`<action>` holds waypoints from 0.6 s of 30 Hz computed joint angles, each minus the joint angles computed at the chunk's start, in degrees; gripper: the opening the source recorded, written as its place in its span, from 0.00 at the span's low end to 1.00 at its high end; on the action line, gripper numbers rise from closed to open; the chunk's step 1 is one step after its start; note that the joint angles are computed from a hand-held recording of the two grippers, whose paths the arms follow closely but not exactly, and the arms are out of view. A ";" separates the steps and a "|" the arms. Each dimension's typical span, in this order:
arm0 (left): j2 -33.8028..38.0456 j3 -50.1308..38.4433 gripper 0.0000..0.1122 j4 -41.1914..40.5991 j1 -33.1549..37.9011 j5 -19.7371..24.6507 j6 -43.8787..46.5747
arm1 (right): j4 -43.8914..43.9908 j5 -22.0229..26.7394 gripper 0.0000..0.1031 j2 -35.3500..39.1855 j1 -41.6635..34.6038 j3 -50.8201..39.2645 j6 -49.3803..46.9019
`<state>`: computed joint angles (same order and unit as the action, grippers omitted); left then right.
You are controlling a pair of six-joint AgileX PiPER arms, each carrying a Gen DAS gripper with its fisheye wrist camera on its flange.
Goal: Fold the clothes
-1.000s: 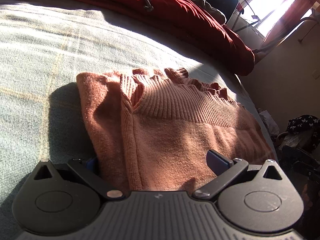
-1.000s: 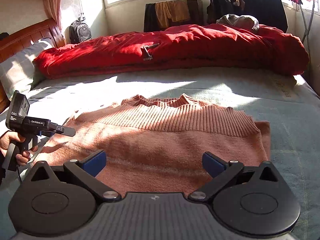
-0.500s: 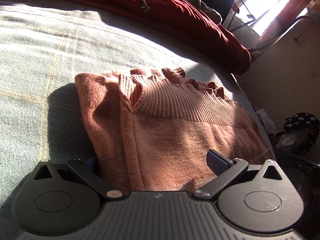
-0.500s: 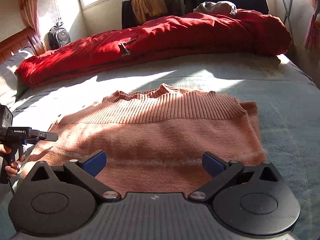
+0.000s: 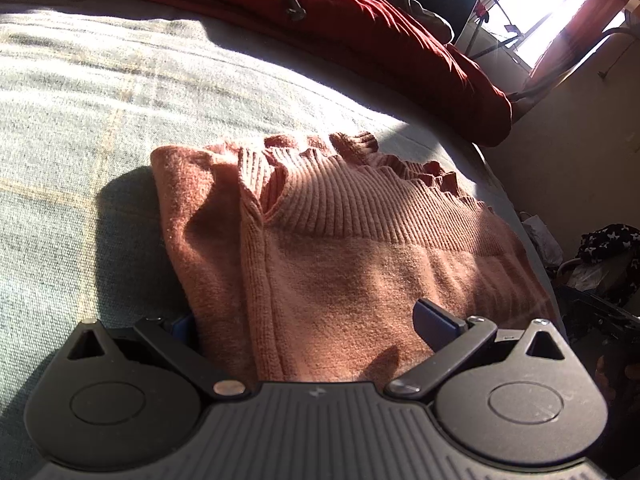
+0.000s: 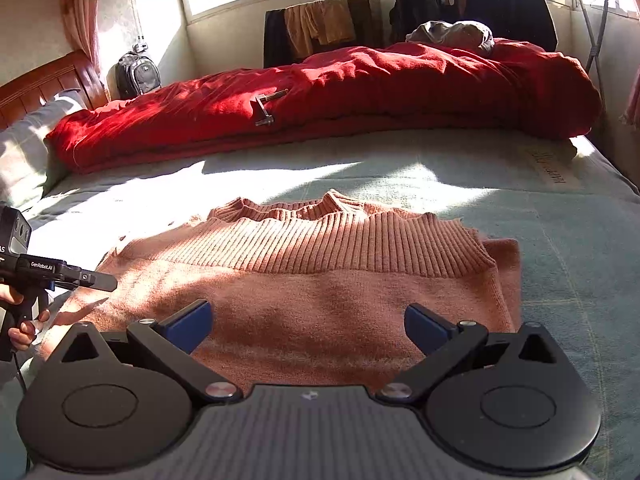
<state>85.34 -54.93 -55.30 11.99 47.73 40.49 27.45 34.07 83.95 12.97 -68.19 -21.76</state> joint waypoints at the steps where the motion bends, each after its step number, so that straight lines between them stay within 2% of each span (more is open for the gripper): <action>1: 0.01 0.04 0.91 -0.22 0.15 0.10 0.20 | 0.02 0.08 1.00 0.36 -0.18 -0.06 0.42; 5: 0.12 -0.10 0.91 -0.36 0.48 0.63 0.58 | 2.00 -1.41 1.00 0.52 -0.79 1.08 -0.50; 14: -0.24 1.16 0.91 -2.42 1.18 0.45 2.57 | 1.89 -3.70 1.00 1.23 -2.04 1.73 4.11; 18: -0.09 0.64 0.91 -1.47 0.72 0.26 1.86 | -0.37 -4.27 1.00 2.06 -1.91 1.24 6.13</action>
